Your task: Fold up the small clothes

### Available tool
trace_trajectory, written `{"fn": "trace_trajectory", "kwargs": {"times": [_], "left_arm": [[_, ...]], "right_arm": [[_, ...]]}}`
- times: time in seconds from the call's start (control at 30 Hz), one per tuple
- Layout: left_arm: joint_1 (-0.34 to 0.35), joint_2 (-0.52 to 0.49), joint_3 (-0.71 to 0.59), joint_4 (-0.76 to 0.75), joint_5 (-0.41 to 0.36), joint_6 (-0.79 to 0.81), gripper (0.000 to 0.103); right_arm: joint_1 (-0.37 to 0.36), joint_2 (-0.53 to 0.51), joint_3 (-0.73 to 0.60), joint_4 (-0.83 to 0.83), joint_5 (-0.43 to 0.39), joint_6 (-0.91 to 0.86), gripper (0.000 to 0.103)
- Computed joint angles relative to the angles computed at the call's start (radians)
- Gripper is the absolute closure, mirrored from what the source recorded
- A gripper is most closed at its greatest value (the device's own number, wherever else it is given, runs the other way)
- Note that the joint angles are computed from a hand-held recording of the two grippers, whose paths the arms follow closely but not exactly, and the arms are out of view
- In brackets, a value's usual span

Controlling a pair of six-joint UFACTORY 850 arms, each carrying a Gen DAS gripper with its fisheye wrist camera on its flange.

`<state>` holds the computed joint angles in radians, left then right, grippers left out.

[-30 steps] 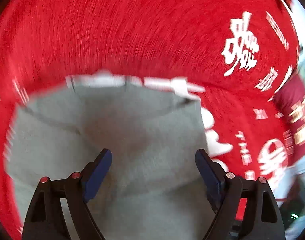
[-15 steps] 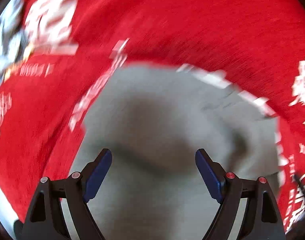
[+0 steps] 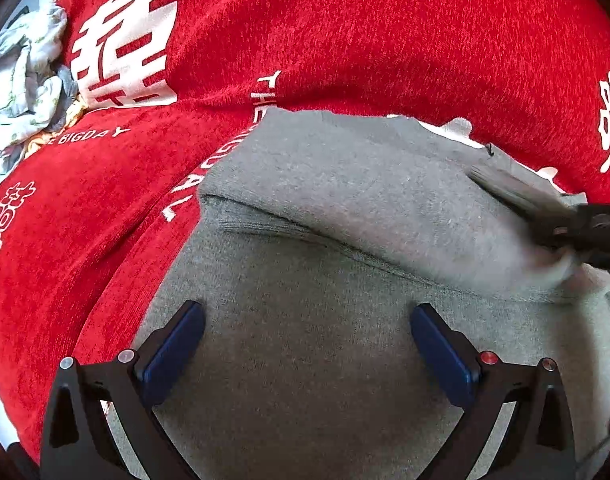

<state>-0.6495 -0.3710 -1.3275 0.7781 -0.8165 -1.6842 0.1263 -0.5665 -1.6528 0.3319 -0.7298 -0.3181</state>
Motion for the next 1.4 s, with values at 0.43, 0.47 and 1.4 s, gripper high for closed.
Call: {"fn": "trace_trajectory", "kwargs": {"times": [0.43, 0.47, 1.4], "left_arm": [[-0.005, 0.007, 0.017, 0.028, 0.01, -0.034, 0.0], [-0.005, 0.006, 0.016, 0.027, 0.009, -0.035, 0.0], [-0.004, 0.008, 0.016, 0.029, 0.009, -0.026, 0.0]], "right_arm": [[-0.252, 0.126, 0.191, 0.448, -0.04, -0.242, 0.033], [-0.255, 0.109, 0.179, 0.468, -0.057, -0.236, 0.03], [-0.221, 0.098, 0.165, 0.303, 0.119, -0.307, 0.082]]}}
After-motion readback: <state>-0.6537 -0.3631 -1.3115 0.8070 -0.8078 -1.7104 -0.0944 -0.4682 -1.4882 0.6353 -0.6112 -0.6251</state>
